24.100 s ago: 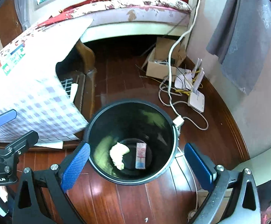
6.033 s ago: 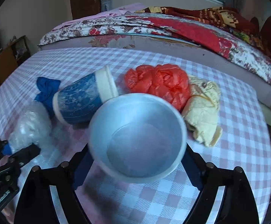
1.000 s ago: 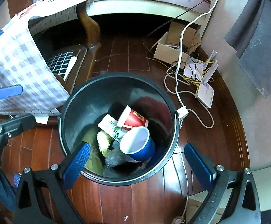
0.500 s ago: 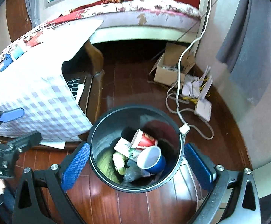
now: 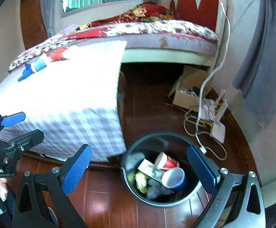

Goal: Collect trash
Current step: 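Move both empty tools back toward the table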

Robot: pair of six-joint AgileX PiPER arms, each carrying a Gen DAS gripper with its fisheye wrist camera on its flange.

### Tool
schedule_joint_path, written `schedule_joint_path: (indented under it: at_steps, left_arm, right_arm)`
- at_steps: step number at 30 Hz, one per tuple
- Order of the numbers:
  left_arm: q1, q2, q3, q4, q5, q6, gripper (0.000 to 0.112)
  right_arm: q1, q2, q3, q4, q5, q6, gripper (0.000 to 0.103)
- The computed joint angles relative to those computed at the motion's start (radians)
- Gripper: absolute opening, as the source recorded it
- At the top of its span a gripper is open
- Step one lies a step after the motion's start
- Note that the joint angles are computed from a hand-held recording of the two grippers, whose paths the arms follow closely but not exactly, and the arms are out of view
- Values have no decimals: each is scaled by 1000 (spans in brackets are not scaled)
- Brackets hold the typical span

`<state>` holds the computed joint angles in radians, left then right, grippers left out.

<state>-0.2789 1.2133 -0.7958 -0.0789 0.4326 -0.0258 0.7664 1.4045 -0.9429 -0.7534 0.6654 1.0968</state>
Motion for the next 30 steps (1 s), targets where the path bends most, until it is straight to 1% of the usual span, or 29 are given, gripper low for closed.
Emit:
schedule_joint_path:
  at_steps: [3,9,12,15,18,22,24,27,30]
  left_arm:
    - [63,-26,-2,-25,8,44,100]
    - [284,-51,-24,-224,50,304,100]
    - [388,-41,-55,-289,76,400,100]
    - [495,-27,-91,-348,98,490,100]
    - [604,6,-148,-393,122,559,100]
    - [736,61,-224,-445,151,635,100]
    - [795,93,-259,-473,166,676,100]
    - [858,155,-311,-484,174,707,100]
    - [907,237,-374,-499,184,719,99]
  right_arm:
    - [29,33,-64,-23,10,35,102]
    - [69,111,-223,-19,23,20,102]
    - [89,165,-316,-7,29,-15,102]
    - [94,248,-449,67,24,-120,102]
    - [99,344,-602,145,39,-232,102]
    - [115,447,-771,212,45,-330,102]
    - [115,512,-879,280,44,-414,102]
    - [104,679,-1165,450,158,-608,102]
    - [103,856,-1465,503,288,-711,102]
